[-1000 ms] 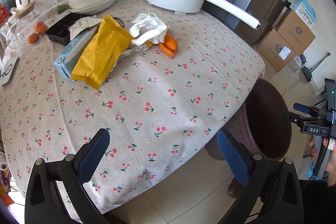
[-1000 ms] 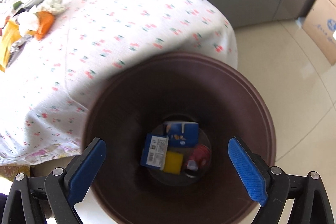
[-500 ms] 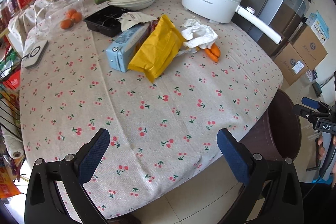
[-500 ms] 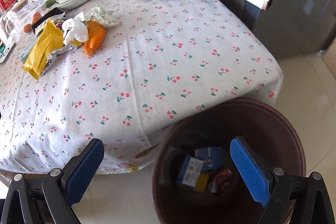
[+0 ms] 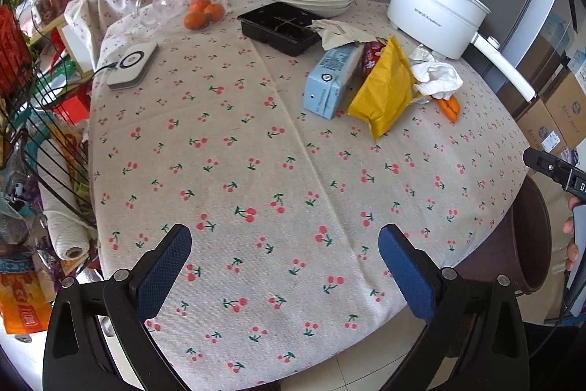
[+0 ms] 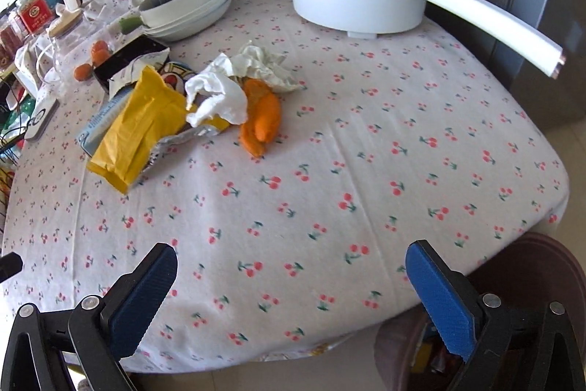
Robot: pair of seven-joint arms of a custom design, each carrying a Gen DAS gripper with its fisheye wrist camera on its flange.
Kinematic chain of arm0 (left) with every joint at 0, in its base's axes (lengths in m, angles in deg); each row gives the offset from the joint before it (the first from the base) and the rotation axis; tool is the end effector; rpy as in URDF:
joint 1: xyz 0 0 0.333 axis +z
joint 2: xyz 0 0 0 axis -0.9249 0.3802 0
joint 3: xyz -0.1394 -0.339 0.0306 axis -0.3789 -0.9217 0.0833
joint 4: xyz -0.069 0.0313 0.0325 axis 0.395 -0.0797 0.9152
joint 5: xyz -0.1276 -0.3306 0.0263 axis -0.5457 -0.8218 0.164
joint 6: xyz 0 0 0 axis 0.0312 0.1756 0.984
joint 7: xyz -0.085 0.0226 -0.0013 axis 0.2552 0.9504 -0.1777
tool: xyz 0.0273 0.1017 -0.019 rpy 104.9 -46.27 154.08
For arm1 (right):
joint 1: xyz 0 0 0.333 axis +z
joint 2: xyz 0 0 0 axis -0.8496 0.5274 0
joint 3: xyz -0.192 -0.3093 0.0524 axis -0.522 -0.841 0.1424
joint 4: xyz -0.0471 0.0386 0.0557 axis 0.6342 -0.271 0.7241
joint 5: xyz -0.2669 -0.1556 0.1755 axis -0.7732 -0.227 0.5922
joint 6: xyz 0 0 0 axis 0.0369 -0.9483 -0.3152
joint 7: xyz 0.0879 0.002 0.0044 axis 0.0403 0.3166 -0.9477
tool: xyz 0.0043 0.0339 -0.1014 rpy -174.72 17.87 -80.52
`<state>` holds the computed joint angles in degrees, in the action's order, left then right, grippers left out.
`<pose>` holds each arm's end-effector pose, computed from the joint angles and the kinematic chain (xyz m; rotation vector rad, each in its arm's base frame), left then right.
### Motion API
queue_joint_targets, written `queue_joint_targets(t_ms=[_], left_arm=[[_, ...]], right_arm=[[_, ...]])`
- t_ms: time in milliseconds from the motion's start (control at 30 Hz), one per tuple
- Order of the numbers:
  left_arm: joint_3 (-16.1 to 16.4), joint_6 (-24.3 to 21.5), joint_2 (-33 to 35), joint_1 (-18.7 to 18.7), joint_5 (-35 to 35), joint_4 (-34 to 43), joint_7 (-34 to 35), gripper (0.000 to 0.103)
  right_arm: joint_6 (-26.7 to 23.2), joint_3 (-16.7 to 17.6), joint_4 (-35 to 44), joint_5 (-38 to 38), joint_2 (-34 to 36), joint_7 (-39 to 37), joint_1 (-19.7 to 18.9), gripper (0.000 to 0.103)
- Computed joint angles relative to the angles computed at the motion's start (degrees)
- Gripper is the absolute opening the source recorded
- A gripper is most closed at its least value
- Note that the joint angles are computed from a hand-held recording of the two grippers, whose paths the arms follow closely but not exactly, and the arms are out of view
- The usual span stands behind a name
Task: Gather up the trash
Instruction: 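Move the right tool back over the table toward the yellow snack wrapper, then grasp the yellow snack wrapper with the right tool and lift it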
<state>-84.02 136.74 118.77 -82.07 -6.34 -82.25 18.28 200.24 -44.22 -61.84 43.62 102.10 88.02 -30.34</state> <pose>0.6299 -0.3485 0.4065 -1.6596 2.3133 -0.6742 0.5447 0.3402 0.4235 -1.5878 2.1105 -0.5205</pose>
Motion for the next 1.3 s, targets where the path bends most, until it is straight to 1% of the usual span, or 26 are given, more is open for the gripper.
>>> queue_joint_targets(t_ms=[100, 233, 300, 400, 500, 600, 733, 800, 900, 967, 1000, 1067, 1100, 1167, 1200, 1300], left_arm=[[0.3, 0.0, 0.0, 0.7, -0.2, 0.0, -0.1, 0.103], [1.8, -0.4, 0.0, 0.5, 0.8, 0.4, -1.5, 0.103], [2.5, -0.8, 0.2, 0.5, 1.4, 0.7, -2.3, 0.103], [2.6, -1.2, 0.5, 1.2, 1.2, 1.0, -3.1, 0.103], [2.5, -1.8, 1.0, 1.9, 0.6, 1.8, -3.7, 0.103], [2.9, -2.7, 1.8, 1.7, 0.9, 3.1, -4.4, 0.103], [3.0, -4.0, 3.1, 1.6, 0.9, 5.2, -4.4, 0.103], [3.1, -4.6, 3.7, 1.2, 1.1, 6.4, -4.4, 0.103], [3.1, -5.6, 4.6, 0.7, 1.3, 7.9, -4.0, 0.103], [3.1, -6.2, 4.9, 0.2, 1.5, 8.5, -3.8, 0.103], [3.1, -6.4, 5.0, 0.1, 1.6, 8.7, -3.7, 0.103], [3.2, -6.7, 5.2, -0.4, 1.8, 9.2, -3.6, 0.103], [3.2, -6.8, 5.3, -0.5, 1.8, 9.4, -3.6, 0.103], [3.1, -7.0, 5.7, -0.8, 1.6, 10.0, -3.6, 0.103], [3.0, -7.3, 5.9, -1.0, 1.5, 10.4, -3.5, 0.103], [2.7, -8.9, 7.4, -2.0, 1.5, 13.1, -2.4, 0.103]], right_arm=[[-0.6, 0.6, 4.6, 1.8, 3.7, -2.0, 0.0, 0.102], [-0.1, 0.9, 10.8, 4.9, 8.4, -4.8, 0.4, 0.102], [1.3, 0.5, 13.5, 5.9, 10.4, -5.3, 0.8, 0.102], [4.5, -0.2, 17.5, 7.1, 13.4, -5.6, 1.4, 0.102], [5.8, 0.0, 22.8, 9.5, 17.3, -7.4, 1.2, 0.102], [5.7, 0.3, 28.3, 12.6, 21.3, -9.9, 0.8, 0.101], [5.3, 1.4, 34.3, 17.4, 25.8, -13.0, -0.4, 0.096], [4.4, 1.8, 36.8, 19.6, 27.6, -14.3, -0.8, 0.093], [2.7, 3.1, 39.1, 22.5, 29.3, -17.5, -1.7, 0.084], [2.1, 3.6, 39.2, 23.9, 29.6, -19.6, -2.0, 0.074], [2.4, 3.5, 38.5, 24.3, 29.3, -20.0, -2.1, 0.071], [4.7, 3.9, 35.1, 25.1, 27.8, -20.7, -2.6, 0.058], [5.7, 4.1, 33.2, 25.4, 26.8, -21.0, -2.9, 0.056], [7.8, 4.7, 29.7, 25.7, 24.8, -21.7, -3.6, 0.044], [9.1, 4.9, 27.4, 25.7, 23.4, -21.9, -3.8, 0.042], [9.7, 4.9, 22.5, 25.0, 19.7, -22.5, -3.8, 0.034]])
